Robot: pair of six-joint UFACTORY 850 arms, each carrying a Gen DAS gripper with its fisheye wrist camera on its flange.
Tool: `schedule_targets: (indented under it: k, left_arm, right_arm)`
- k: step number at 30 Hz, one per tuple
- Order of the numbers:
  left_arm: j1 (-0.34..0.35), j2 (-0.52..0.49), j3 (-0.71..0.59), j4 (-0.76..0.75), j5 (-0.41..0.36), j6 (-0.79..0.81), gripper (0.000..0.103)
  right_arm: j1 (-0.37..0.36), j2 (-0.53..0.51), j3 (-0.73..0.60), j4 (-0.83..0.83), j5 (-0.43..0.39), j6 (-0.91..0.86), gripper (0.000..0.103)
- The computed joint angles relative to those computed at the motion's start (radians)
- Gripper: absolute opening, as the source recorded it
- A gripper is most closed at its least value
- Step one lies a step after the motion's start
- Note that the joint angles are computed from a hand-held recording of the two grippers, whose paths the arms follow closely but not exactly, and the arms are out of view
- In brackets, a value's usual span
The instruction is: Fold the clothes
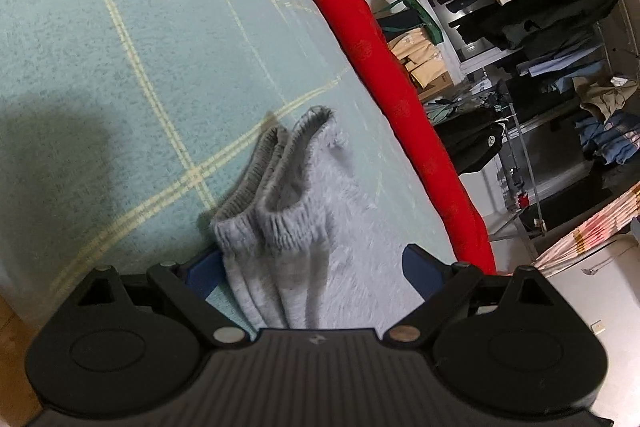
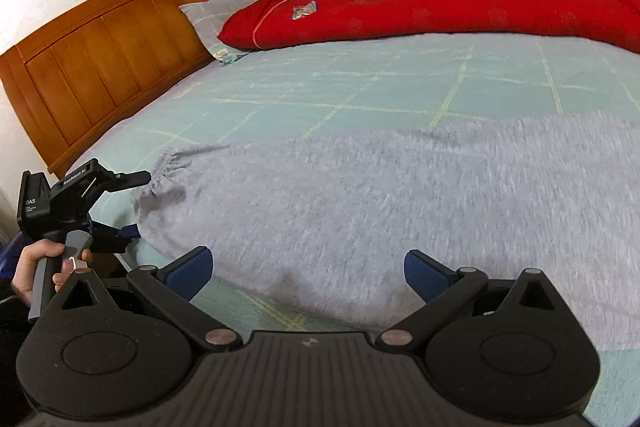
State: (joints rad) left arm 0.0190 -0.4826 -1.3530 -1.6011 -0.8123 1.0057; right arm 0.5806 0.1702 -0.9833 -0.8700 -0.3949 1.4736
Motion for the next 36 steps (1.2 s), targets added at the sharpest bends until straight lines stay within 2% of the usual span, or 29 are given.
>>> schedule_targets:
  k: [5,8,15,20,25,28,30,32,36]
  left_arm:
    - [0.014,0.004,0.042,-0.047,-0.087,0.06,0.094]
    - [0.015,-0.013,0.036,-0.087,-0.095,0.081,0.094]
    - [-0.002,-0.045,-0.013,-0.145,-0.028,0.113,0.094]
    - [0.002,-0.007,0.058,-0.137,-0.088,0.184,0.094]
    - [-0.012,-0.05,-0.035,-0.091,-0.036,0.088,0.094]
    - [-0.025,-0.046,-0.022,-0.141,-0.005,0.156,0.094]
    - [-0.025,-0.028,0.011,-0.169,-0.014,0.237,0.094]
    - [-0.021,-0.013,0.041,-0.194,-0.021,0.307,0.088]
    - [-0.016,-0.007,0.039,-0.168,-0.018,0.281,0.085]
  right_arm:
    - [-0.008,0.012,0.016,0.03,0.015,-0.007,0.103]
    - [-0.012,0.015,0.019,0.044,0.018,-0.013,0.103]
    - [-0.004,0.029,0.025,0.009,0.006,0.025,0.103]
    - [-0.005,0.034,0.028,0.031,0.007,0.005,0.103]
    - [-0.01,0.037,0.035,0.057,0.002,-0.007,0.103]
    - [-0.012,0.053,0.05,0.037,0.006,0.027,0.103]
    - [-0.011,0.063,0.058,0.029,-0.006,0.039,0.103]
    - [-0.016,0.073,0.069,0.034,-0.01,0.044,0.103]
    - [-0.028,0.091,0.092,0.056,-0.007,0.048,0.103]
